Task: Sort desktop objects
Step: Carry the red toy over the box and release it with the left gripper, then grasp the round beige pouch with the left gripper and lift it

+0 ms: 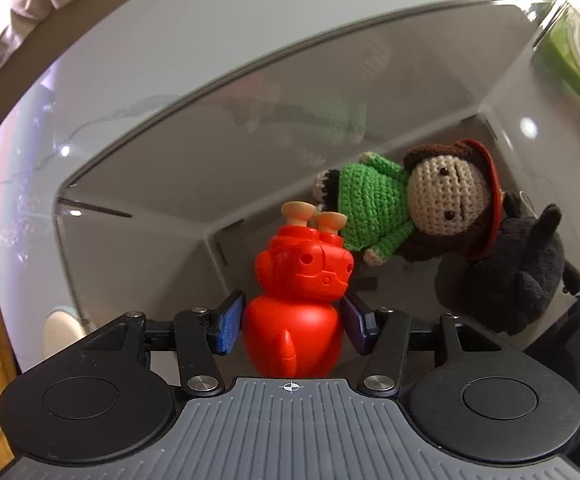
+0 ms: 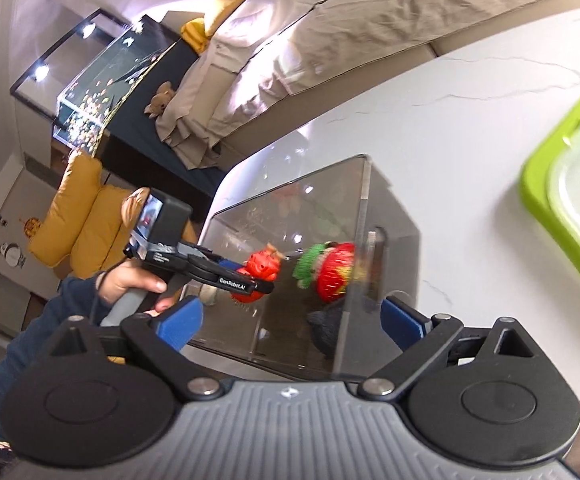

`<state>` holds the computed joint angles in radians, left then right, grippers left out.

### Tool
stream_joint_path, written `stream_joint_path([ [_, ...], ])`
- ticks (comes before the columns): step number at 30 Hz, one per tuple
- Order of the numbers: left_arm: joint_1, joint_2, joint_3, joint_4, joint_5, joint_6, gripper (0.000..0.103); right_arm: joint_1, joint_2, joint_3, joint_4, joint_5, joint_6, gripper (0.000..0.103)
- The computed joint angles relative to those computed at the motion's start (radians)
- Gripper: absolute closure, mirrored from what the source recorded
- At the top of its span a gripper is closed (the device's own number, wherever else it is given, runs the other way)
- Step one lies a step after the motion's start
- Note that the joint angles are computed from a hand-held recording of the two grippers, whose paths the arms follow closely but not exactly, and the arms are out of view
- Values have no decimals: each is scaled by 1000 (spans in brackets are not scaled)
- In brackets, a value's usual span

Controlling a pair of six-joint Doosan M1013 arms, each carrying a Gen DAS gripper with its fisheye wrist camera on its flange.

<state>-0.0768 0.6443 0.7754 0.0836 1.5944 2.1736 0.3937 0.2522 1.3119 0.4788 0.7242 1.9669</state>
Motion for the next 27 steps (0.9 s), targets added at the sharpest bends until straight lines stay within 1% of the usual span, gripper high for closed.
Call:
stream_joint_path([
  [1, -2, 0, 6, 5, -4, 0, 46, -4, -4, 11, 5, -6, 6, 6],
  [4, -4, -1, 22, 15, -15, -3, 43, -11, -9, 30, 1, -9, 35, 5],
  [6, 2, 0, 26, -4, -18, -16, 41, -12, -6, 31, -1, -4, 48, 5],
  [8, 13, 3, 16, -47, 1, -23, 34, -11, -3, 31, -3, -1, 56, 5],
  [9, 23, 5, 0, -88, 24, -22, 32, -10, -2, 30, -4, 1, 58, 5],
  [10, 37, 4, -17, -139, 41, -21, 26, -9, -2, 29, -8, 2, 58, 5],
  [12, 70, -7, -47, -243, 55, -16, 20, -5, -3, 25, -21, 5, 61, 5],
  [13, 87, -14, -62, -286, 52, -15, 9, -3, -3, 22, -29, 7, 65, 5],
  [16, 141, -40, -86, -359, -17, -19, 7, 1, -3, 16, -50, 5, 88, 4],
  [17, 160, -44, -93, -366, -38, -34, 4, 2, -4, 16, -58, 1, 98, 4],
  [19, 190, -48, -93, -330, -100, -79, 0, 6, -2, 14, -58, -6, 104, 4],
  [21, 206, -37, -93, -210, -161, -168, 0, 9, 1, 11, -50, -12, 99, 4],
  [23, 219, -14, -99, -91, -199, -268, 0, 12, 8, 4, -36, -13, 86, 4],
  [24, 229, 1, -102, -54, -204, -312, 0, 14, 14, -3, -31, -9, 81, 4],
  [25, 239, 20, -111, -34, -193, -349, 0, 16, 20, -11, -27, -5, 76, 4],
  [27, 264, 82, -194, -50, -102, -397, 0, 20, 32, -32, -26, 12, 67, 4],
])
